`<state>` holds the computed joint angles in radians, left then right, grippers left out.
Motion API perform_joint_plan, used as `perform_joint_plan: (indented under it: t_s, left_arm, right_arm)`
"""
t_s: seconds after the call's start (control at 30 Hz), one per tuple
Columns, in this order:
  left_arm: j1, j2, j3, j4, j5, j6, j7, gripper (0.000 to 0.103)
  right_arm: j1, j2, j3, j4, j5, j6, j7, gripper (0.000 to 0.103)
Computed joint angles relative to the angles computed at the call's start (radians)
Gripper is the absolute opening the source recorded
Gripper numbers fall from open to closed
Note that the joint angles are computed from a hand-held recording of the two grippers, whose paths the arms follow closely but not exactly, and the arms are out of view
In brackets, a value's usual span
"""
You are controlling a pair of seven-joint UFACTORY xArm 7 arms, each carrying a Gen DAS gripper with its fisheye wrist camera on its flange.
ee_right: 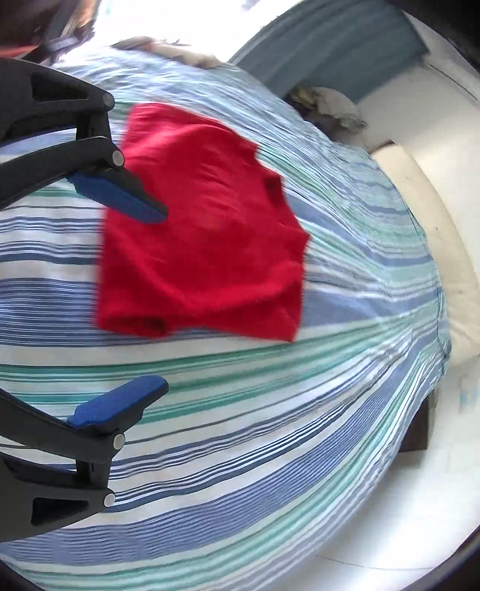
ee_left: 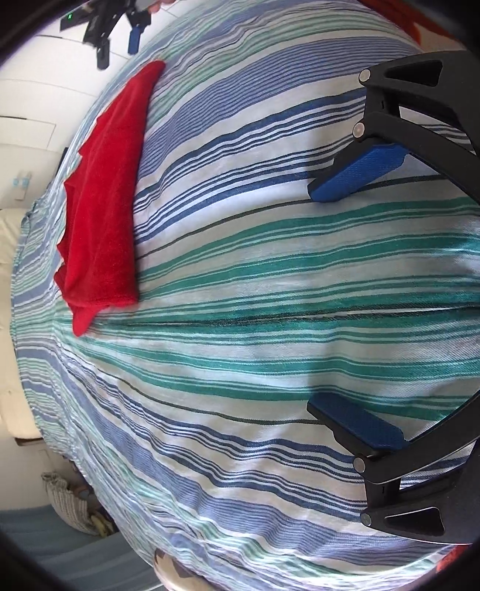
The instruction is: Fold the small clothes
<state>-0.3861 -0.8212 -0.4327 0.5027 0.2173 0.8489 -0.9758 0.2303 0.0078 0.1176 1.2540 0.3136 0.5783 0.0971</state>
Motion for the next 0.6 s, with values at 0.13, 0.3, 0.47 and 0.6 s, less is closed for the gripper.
perform_joint_plan:
  t_s: [0.13,0.3,0.47,0.6]
  left_arm:
    - [0.009,-0.001,-0.008,-0.012,0.016,-0.028,-0.011,0.103]
    - [0.009,0.006,-0.017,-0.009,0.029,-0.029,-0.016,0.103]
    - [0.012,0.022,-0.002,0.000,0.029,-0.035,-0.008,0.103]
    - [0.012,0.042,0.013,0.019,0.018,-0.019,0.008,0.103]
  right_arm:
    - [-0.031,0.182,0.005,0.165,0.152,0.001,0.015,0.084]
    - [-0.009,0.346,0.012,0.327,0.056,0.098,0.130,0.037]
    - [0.038,0.333,0.010,0.382,-0.092,0.097,0.214,0.010]
    - [0.104,0.379,0.044,0.609,-0.172,0.210,0.209,0.009]
